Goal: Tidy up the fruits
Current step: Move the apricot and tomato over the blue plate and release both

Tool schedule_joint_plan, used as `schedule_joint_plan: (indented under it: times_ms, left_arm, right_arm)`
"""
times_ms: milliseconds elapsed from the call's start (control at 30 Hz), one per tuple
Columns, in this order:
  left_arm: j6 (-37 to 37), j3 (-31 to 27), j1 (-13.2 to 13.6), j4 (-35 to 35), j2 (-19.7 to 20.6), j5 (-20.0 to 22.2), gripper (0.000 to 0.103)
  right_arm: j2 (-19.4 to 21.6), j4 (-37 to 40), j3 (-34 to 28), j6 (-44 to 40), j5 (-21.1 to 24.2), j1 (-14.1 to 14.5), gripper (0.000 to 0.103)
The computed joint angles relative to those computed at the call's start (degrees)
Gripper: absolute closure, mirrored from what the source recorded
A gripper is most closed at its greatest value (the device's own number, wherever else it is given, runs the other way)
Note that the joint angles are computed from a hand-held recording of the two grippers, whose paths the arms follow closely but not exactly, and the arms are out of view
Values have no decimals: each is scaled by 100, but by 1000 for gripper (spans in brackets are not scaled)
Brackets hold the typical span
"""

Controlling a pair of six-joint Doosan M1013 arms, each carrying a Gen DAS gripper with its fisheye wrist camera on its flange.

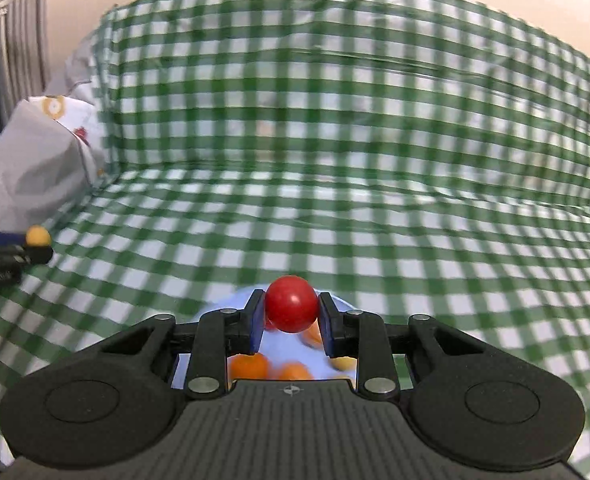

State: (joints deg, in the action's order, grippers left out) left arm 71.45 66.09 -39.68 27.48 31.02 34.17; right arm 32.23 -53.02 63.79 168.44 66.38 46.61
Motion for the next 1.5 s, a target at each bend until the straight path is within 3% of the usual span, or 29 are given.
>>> schedule_joint_plan:
  times_ms: [233,533,667,833,1500]
  left_arm:
    - [465,68,-146,-123,62,-301,76]
    - [866,-200,-105,-1283,240,-270,76]
    - [1400,-130,-123,-1803,232,-500,76]
    - [1888,-205,-158,-2228,310,-465,76]
    - [2212,-348,-255,-2487,471,-387,76]
  right_arm:
    - [-149,-1,298,-38,111,-7,74]
    - [-100,72,331,55,103,-107,74]
    - [-86,111,340,100,81,-153,74]
    - [-48,128,317,45,23,-189,74]
    - [-19,239,298,-262,-50,-243,74]
